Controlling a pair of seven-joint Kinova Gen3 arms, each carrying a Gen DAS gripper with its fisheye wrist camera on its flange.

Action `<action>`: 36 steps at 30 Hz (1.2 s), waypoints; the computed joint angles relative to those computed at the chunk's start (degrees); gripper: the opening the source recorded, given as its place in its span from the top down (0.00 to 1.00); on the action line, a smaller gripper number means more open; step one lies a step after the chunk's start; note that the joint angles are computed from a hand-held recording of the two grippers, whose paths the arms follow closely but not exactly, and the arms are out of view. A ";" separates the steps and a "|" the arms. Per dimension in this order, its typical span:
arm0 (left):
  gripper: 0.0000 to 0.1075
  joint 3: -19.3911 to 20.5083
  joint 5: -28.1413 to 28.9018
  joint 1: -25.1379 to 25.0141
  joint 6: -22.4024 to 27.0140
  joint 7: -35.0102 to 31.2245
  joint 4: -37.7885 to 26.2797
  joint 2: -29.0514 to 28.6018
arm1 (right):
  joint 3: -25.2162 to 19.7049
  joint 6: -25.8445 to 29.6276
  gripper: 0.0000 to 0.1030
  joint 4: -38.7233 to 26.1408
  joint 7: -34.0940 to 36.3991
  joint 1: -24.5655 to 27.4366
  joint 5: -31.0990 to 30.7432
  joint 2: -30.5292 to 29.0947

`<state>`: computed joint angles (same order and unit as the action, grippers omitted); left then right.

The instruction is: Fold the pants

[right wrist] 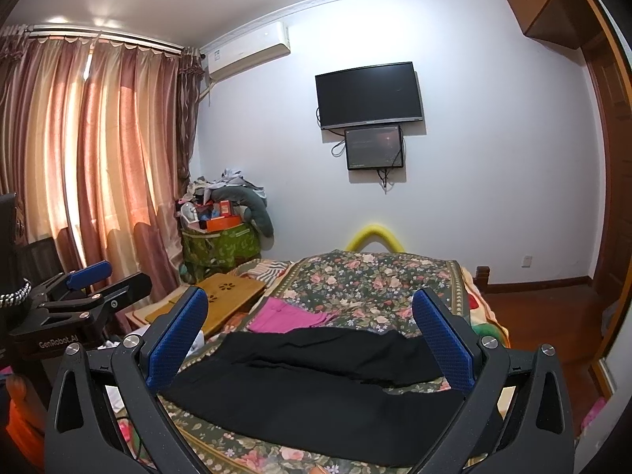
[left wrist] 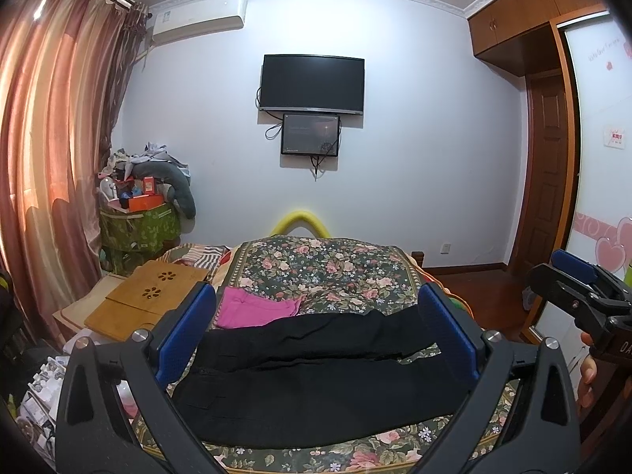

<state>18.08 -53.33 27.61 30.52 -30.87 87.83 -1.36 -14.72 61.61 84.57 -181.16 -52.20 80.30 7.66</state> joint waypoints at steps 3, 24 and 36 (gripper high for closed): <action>0.04 -0.07 0.10 0.04 0.11 -0.09 -0.07 0.00 | 0.06 -0.30 0.00 0.14 -0.04 0.18 -0.05 -0.10; 0.04 -0.46 1.07 -0.13 -0.46 -0.55 0.06 0.21 | -0.02 -0.11 0.00 0.33 -0.33 0.20 0.09 -0.05; 0.04 -0.94 0.50 0.57 -0.18 0.00 -0.27 0.63 | 0.03 -0.19 0.00 0.24 -0.38 0.21 -0.04 0.03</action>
